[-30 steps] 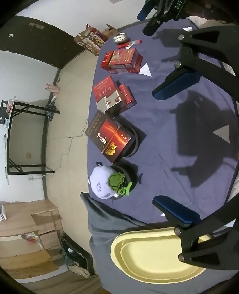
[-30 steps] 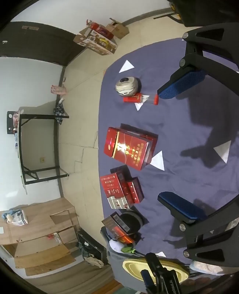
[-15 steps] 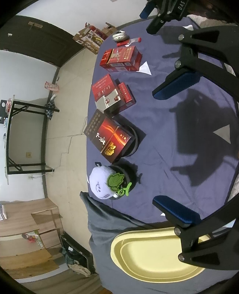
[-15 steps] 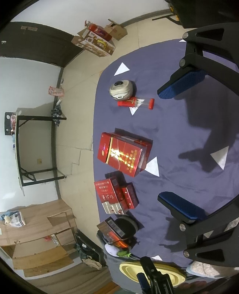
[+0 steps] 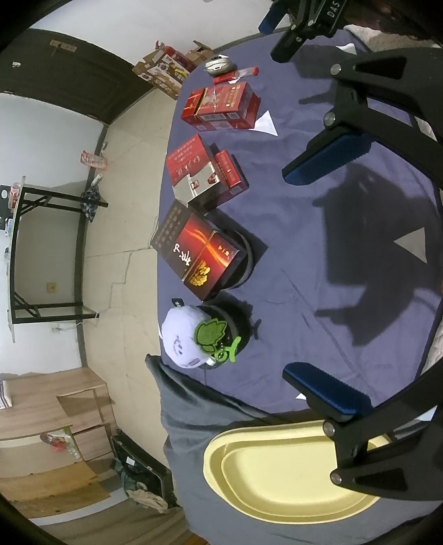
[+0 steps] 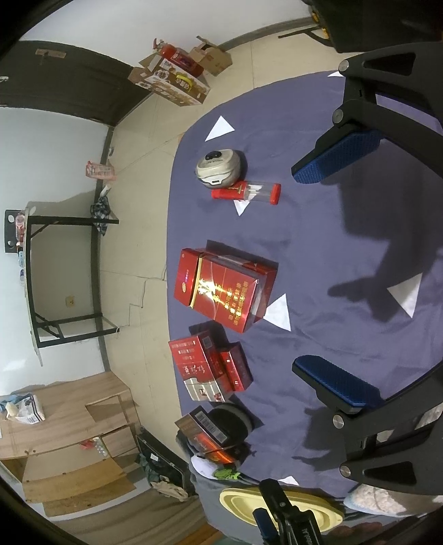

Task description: Organize rigid objects

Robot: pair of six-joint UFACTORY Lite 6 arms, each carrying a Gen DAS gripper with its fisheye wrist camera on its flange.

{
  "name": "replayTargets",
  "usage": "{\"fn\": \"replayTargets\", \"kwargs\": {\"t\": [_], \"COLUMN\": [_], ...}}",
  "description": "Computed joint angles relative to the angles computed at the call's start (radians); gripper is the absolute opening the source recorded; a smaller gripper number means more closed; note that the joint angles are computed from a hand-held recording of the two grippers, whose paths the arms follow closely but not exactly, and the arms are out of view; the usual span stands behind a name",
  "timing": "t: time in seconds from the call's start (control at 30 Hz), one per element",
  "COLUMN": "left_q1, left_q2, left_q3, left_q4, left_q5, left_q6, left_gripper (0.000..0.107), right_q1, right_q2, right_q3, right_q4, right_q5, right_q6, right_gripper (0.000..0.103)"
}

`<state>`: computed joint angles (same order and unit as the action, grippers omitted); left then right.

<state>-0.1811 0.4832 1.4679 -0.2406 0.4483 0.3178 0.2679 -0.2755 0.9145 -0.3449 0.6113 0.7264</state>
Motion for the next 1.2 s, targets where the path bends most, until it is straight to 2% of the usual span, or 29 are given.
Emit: {"fn": "replayTargets", "kwargs": {"t": [0.27,0.6,0.67,0.77,1.03,1.2], "left_q1": [-0.003,-0.011,-0.011,-0.001,-0.031,-0.029], "left_q2": [0.017,-0.020,-0.011,-0.016,-0.088,-0.103], "left_q3": [-0.001,-0.033,-0.012,-0.004,-0.072,-0.084], "left_q4": [0.001,0.012,0.048,0.008,0.096,0.087], "left_q5": [-0.009,-0.017,0.022,0.061,-0.009,0.000], "left_q6": [0.006,0.006,-0.046,-0.040,-0.091,-0.092], "left_gripper": [0.103,0.103,0.103,0.103,0.103,0.103], "right_q1": [-0.008,0.005,0.001,0.009,0.037,0.064], "right_q2": [0.015,0.012,0.015,0.011,0.005,-0.007], "right_q3": [-0.001,-0.013,-0.010,-0.013,-0.009,-0.008], "right_q4": [0.053,0.031,0.046,0.049,0.020,-0.023], "right_q5": [-0.016,-0.023,-0.021,-0.020,-0.010,0.014], "right_q6": [-0.041,-0.015,-0.016,-0.022,0.014,0.050], "right_gripper": [0.103,0.103,0.103,0.103,0.103,0.103]}}
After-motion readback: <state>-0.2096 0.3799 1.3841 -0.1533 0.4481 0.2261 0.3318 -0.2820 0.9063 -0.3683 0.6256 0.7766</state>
